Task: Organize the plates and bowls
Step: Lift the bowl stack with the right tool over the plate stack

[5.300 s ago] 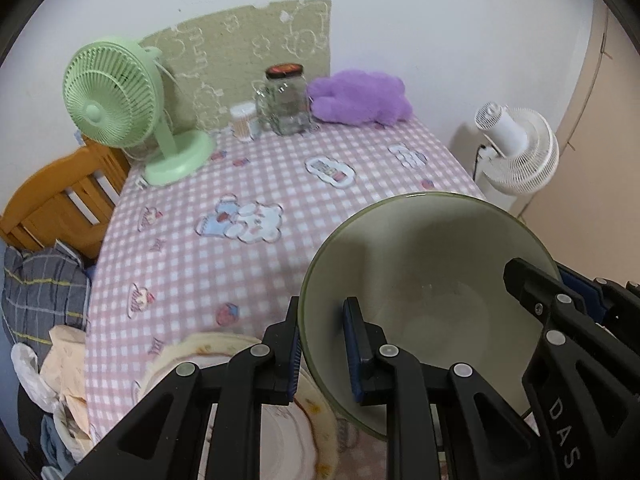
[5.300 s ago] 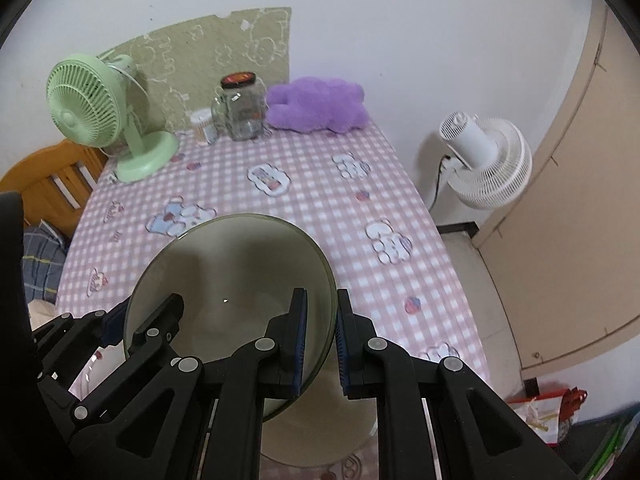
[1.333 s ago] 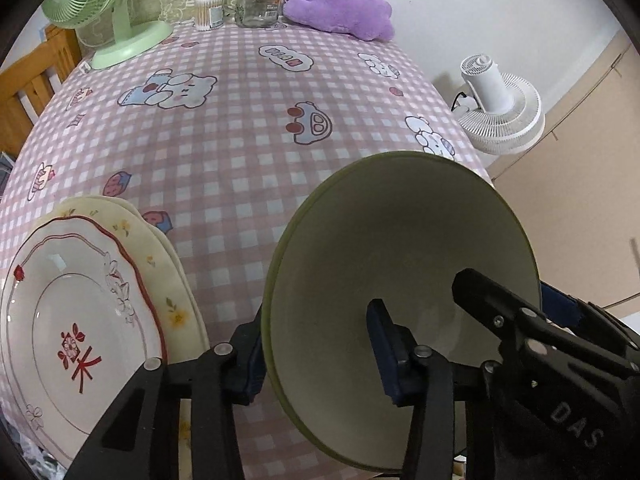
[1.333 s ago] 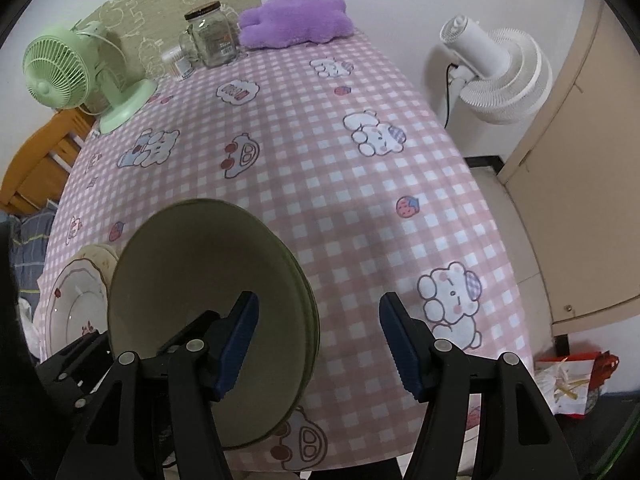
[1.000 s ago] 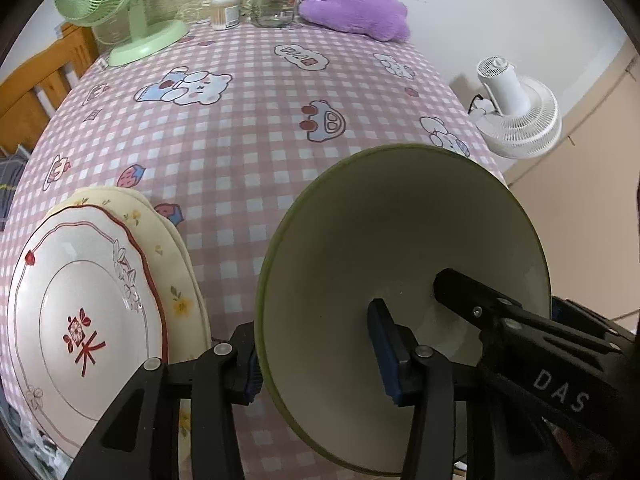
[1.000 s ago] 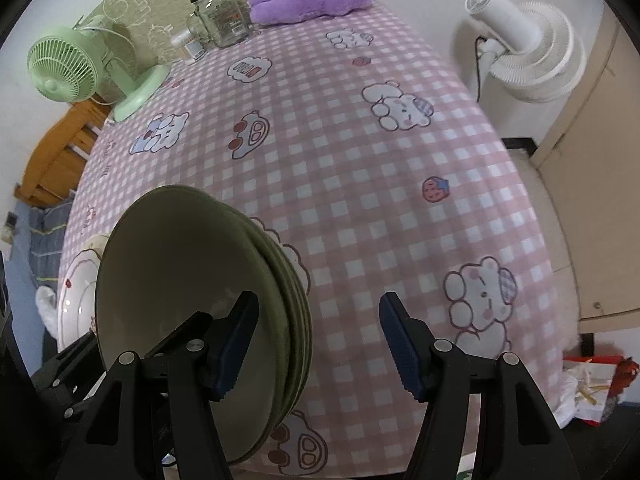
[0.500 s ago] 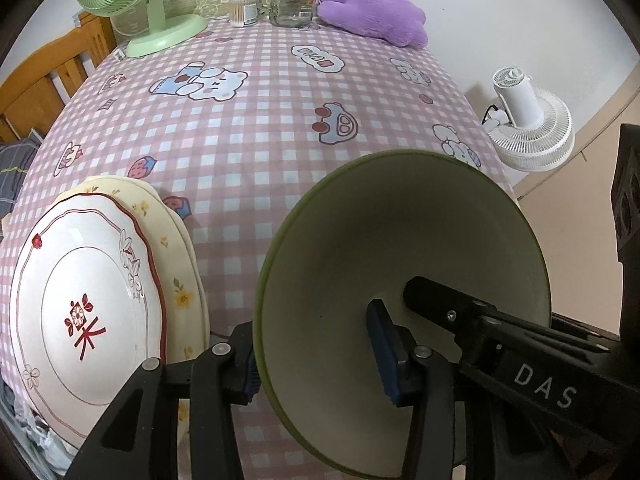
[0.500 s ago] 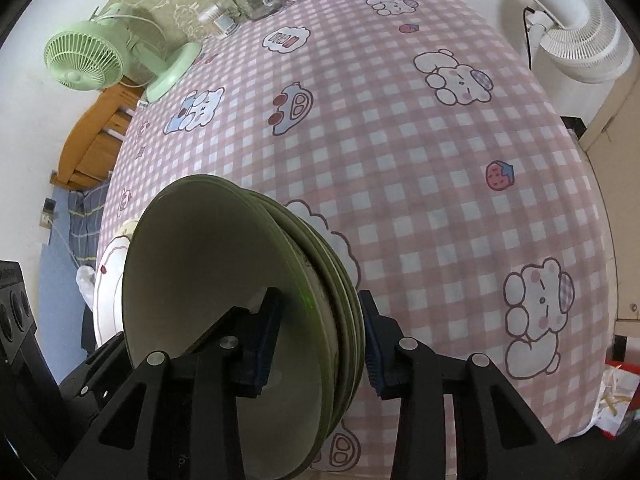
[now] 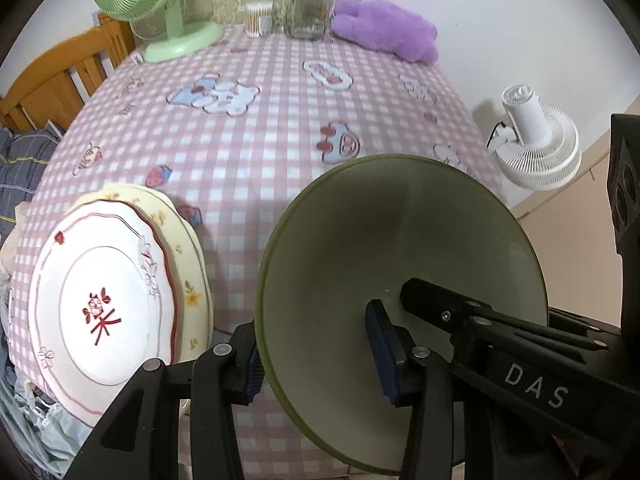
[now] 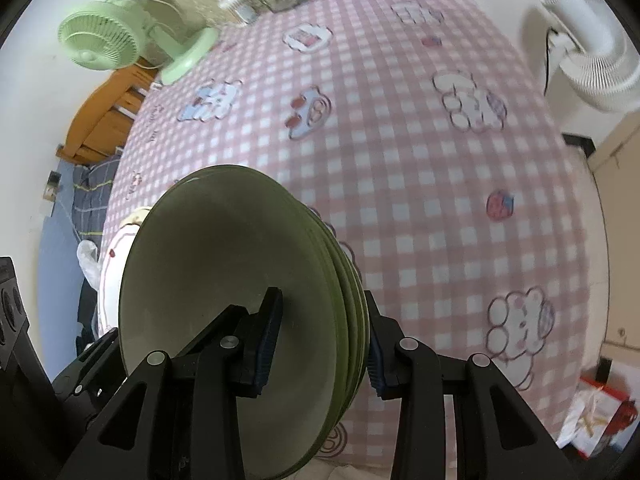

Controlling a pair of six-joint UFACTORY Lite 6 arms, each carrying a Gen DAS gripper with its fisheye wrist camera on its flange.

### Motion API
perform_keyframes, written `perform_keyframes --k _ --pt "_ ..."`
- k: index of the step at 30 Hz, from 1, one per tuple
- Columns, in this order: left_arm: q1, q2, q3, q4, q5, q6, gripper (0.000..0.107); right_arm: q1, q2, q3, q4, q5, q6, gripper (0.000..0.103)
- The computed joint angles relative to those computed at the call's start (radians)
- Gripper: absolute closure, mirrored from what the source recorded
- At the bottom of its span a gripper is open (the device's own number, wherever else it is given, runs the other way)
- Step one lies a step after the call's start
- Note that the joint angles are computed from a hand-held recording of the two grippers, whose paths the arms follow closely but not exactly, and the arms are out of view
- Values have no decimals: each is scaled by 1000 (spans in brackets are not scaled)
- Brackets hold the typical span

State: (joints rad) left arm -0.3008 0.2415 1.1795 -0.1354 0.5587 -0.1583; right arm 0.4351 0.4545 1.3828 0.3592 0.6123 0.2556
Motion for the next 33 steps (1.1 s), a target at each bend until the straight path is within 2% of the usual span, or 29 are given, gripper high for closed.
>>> perform_keyframes --k 6,12,23,30,33 --pt "-10 -35 30 67 60 -73 63 -13 -18 32 38 66 -25 62" --pt "47 -98 -4 16 56 -3 63 46 -26 90 -60 73 92 62" --pt "290 -151 -21 -200 124 412 63 198 114 349 -237 157 402 62" --pt "469 -132 5 -303 181 662 63 299 298 639 -329 245 573 62" --pt "535 -108 27 -332 210 745 63 335 418 827 -350 317 623 62"
